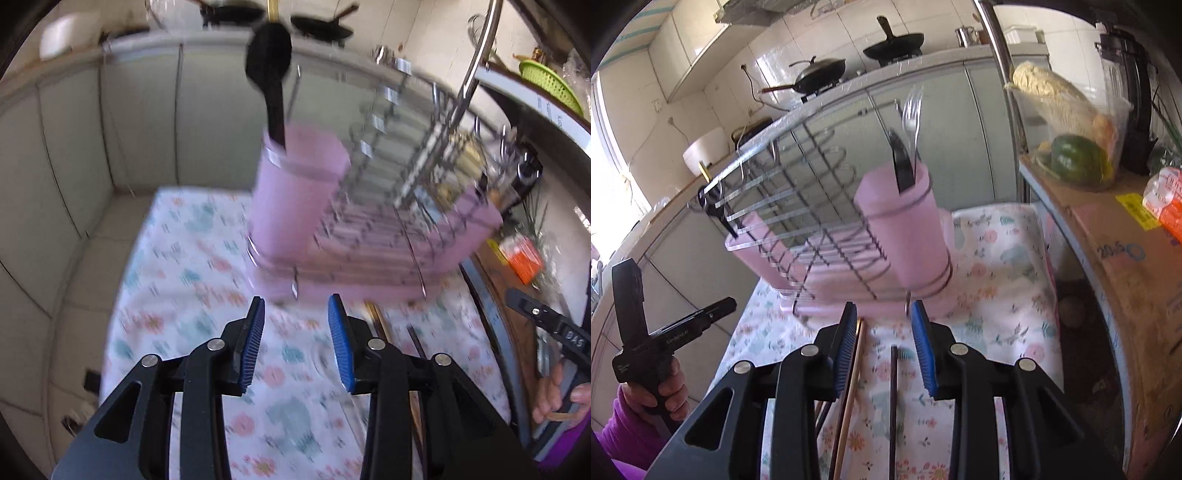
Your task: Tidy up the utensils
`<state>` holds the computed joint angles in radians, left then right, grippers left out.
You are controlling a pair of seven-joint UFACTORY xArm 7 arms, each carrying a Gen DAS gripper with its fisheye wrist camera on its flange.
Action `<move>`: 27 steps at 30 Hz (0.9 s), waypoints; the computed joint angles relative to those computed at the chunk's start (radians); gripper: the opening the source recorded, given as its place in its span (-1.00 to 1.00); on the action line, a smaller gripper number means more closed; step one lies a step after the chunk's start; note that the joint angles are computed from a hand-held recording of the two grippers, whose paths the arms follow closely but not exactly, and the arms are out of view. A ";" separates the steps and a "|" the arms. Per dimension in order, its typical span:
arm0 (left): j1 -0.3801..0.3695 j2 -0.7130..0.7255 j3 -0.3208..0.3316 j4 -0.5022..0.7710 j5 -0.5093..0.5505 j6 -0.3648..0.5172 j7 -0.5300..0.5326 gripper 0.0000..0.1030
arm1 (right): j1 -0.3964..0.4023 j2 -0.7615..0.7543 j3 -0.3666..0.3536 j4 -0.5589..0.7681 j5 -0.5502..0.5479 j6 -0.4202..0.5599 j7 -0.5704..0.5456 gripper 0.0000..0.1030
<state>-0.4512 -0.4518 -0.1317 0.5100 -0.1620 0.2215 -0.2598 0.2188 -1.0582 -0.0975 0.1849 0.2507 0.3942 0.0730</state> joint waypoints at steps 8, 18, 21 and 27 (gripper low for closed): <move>-0.074 0.173 0.039 0.104 -0.186 0.171 0.103 -0.30 | 0.031 0.050 -0.057 -0.013 0.039 0.056 -0.029 -0.41; 0.020 0.308 -0.068 0.167 -0.022 0.153 -0.006 -0.90 | 0.079 0.242 -0.081 0.048 0.131 0.060 -0.112 -0.41; 0.003 0.295 -0.050 0.154 -0.080 0.141 0.040 -0.96 | 0.102 0.327 -0.070 0.085 0.158 0.047 -0.134 -0.41; -0.009 0.197 -0.002 0.106 -0.177 0.124 0.160 -0.98 | 0.075 0.475 0.007 0.153 0.146 0.036 -0.119 -0.41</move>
